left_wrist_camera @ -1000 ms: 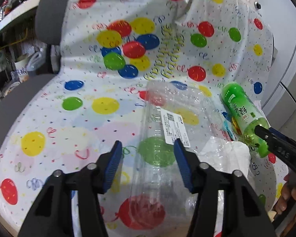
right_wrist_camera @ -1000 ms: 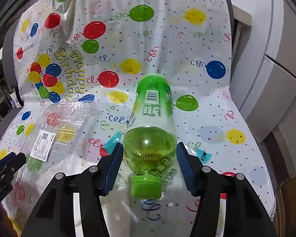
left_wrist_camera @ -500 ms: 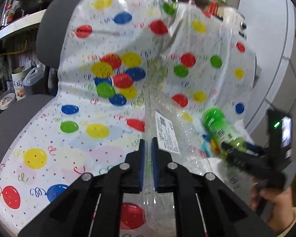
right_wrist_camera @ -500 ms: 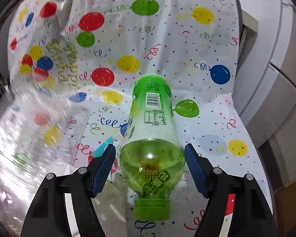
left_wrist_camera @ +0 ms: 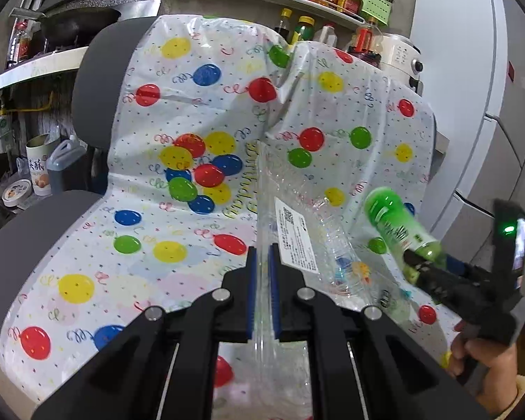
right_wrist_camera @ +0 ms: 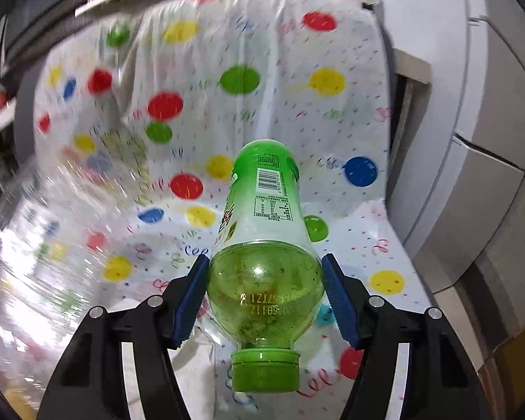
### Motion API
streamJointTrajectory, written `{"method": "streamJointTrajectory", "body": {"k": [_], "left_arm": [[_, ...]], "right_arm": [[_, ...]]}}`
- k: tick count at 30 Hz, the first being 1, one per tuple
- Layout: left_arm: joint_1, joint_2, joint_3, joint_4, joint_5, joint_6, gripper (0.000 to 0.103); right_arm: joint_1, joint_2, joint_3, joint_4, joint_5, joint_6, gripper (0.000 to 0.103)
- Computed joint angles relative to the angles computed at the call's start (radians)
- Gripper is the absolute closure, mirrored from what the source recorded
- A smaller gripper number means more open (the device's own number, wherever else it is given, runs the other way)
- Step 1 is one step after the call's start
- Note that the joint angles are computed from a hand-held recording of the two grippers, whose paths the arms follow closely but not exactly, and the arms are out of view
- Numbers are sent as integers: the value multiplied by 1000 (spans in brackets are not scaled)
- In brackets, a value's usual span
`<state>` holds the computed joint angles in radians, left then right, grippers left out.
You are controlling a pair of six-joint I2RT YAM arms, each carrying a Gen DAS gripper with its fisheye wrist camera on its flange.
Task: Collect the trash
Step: 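Carry the green bottle and clear tray over the trash bin with both tools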
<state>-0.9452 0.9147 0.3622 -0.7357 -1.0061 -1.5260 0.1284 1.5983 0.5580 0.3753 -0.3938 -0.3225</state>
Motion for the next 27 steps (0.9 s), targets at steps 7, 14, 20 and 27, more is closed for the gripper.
{"method": "streamJointTrajectory", "body": {"k": [7, 14, 20, 27], "left_arm": [[-130, 248, 126, 69, -38, -70, 98], [-171, 520, 277, 379, 4, 151, 98], [-179, 812, 480, 637, 115, 417, 98], [-154, 1156, 831, 733, 282, 626, 98]], "right_arm": [[-314, -179, -33, -233, -305, -160, 38], [-733, -115, 75, -524, -549, -477, 38], [-1007, 90, 254, -647, -573, -668, 38], [-1181, 344, 458, -652, -499, -690, 38]]}}
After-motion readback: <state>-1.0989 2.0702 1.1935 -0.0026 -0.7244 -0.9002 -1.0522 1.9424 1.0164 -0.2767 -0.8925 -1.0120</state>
